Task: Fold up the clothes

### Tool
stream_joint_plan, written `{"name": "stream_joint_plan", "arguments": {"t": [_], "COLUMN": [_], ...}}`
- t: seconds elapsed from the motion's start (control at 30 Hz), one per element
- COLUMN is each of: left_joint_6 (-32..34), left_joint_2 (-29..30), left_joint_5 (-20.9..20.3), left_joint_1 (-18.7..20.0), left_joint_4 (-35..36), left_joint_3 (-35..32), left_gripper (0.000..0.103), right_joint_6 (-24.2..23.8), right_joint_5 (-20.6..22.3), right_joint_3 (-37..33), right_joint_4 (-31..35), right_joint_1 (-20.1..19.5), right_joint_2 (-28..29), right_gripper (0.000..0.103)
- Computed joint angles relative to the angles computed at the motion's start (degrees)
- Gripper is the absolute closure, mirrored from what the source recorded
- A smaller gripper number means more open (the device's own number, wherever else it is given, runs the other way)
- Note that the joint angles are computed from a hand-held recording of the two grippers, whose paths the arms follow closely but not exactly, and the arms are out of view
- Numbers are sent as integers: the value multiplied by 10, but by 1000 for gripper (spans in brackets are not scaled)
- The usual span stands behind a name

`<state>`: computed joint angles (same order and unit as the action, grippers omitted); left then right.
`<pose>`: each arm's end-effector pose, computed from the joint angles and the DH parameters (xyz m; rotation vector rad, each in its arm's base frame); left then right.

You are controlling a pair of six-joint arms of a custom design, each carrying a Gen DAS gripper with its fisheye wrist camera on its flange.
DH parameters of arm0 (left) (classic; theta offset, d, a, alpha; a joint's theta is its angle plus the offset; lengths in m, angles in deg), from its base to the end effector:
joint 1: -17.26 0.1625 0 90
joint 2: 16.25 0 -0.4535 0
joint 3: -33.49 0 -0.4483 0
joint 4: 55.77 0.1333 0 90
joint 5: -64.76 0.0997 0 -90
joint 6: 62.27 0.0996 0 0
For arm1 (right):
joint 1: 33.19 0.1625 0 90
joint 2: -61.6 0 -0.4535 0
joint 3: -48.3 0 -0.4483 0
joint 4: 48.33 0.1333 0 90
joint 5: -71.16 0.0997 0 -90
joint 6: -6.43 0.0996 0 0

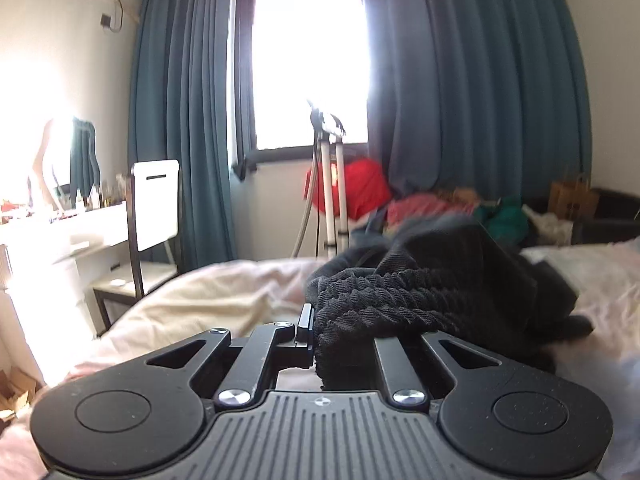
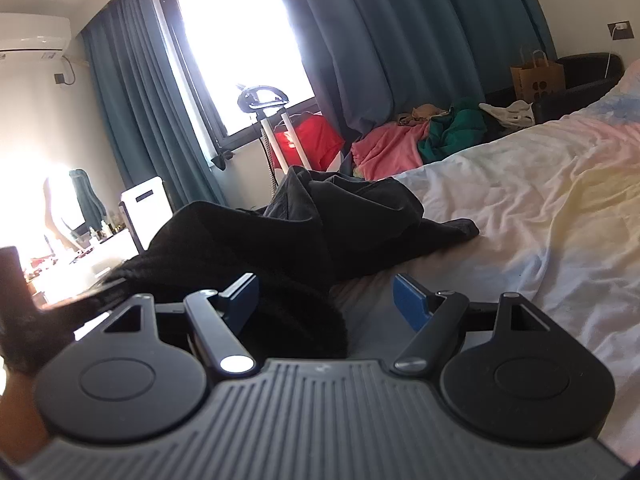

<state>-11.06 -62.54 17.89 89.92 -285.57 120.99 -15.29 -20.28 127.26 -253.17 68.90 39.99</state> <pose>-0.0187 -0.7355 0.3044 0.2772 1.6385 -1.5053 0.2957 -0.7559 -0.0174 0.7581 -2.5578 1.4553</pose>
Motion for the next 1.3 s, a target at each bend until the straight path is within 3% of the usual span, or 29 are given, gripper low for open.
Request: {"name": "stream_joint_plan", "arguments": {"t": [0.17, 0.37, 0.57, 0.73, 0.93, 1.17, 1.3], "left_joint_6": [-3, 7, -73, -202, -189, -166, -139], "left_joint_2": [-86, -165, -184, -245, -249, -221, -209], "left_joint_5": [-8, 1, 67, 62, 79, 44, 29], "left_joint_1": [-31, -35, 8, 23, 17, 30, 24], "left_joint_4": [-20, -69, -54, 38, 26, -7, -35], "left_joint_3": [101, 205, 227, 249, 262, 240, 232], "left_gripper": [94, 94, 92, 86, 85, 87, 93], "right_joint_6": [-38, -110, -161, -165, -150, -177, -152], "right_joint_5": [-2, 9, -13, -54, -84, -79, -73], "right_joint_3": [22, 54, 53, 18, -18, -22, -18], "right_joint_4": [2, 39, 93, 148, 177, 158, 113], "right_joint_1": [7, 22, 40, 46, 49, 59, 62], "right_joint_2": [-9, -21, -10, 17, 46, 51, 43], "right_gripper": [26, 26, 26, 26, 33, 33, 34]}}
